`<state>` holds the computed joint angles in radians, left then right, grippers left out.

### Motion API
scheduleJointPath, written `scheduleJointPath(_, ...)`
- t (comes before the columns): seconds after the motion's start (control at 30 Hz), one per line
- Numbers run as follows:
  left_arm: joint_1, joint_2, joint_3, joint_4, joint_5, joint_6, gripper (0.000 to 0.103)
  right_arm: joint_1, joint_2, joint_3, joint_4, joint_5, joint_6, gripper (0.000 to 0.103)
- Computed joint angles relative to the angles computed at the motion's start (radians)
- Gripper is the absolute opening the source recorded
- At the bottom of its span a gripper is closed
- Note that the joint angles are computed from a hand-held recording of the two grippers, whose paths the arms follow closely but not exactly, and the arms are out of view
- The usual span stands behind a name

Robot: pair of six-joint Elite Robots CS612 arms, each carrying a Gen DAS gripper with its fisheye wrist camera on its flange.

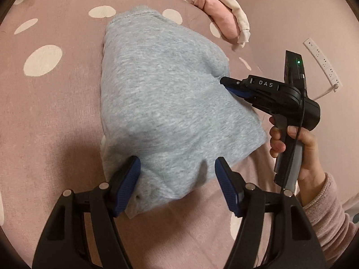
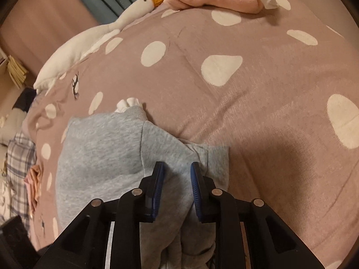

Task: Fold small clothes

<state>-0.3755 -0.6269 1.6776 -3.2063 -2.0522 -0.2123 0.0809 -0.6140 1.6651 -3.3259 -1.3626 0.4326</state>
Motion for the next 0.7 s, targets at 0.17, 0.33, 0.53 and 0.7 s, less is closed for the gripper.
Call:
scheduleJointPath(0.17,0.003,-0.007,0.015,-0.001,-0.003,0.018,0.069,0.01,-0.021,0.037,-0.082,-0.024,0.004,0.023)
scheduleJointPath(0.33,0.002,-0.002,0.011,-0.01,-0.002,-0.01,0.07,0.023,-0.046,0.095,-0.216,0.009,-0.061,0.023)
scheduleJointPath(0.53,-0.01,-0.007,0.019,-0.009,0.032,0.003,0.071,0.065,-0.07,0.13,-0.182,-0.036,-0.27,0.023)
scheduleJointPath(0.7,-0.016,-0.007,0.014,0.0,0.047,-0.006,0.071,0.076,-0.057,0.113,-0.058,-0.091,-0.326,0.023)
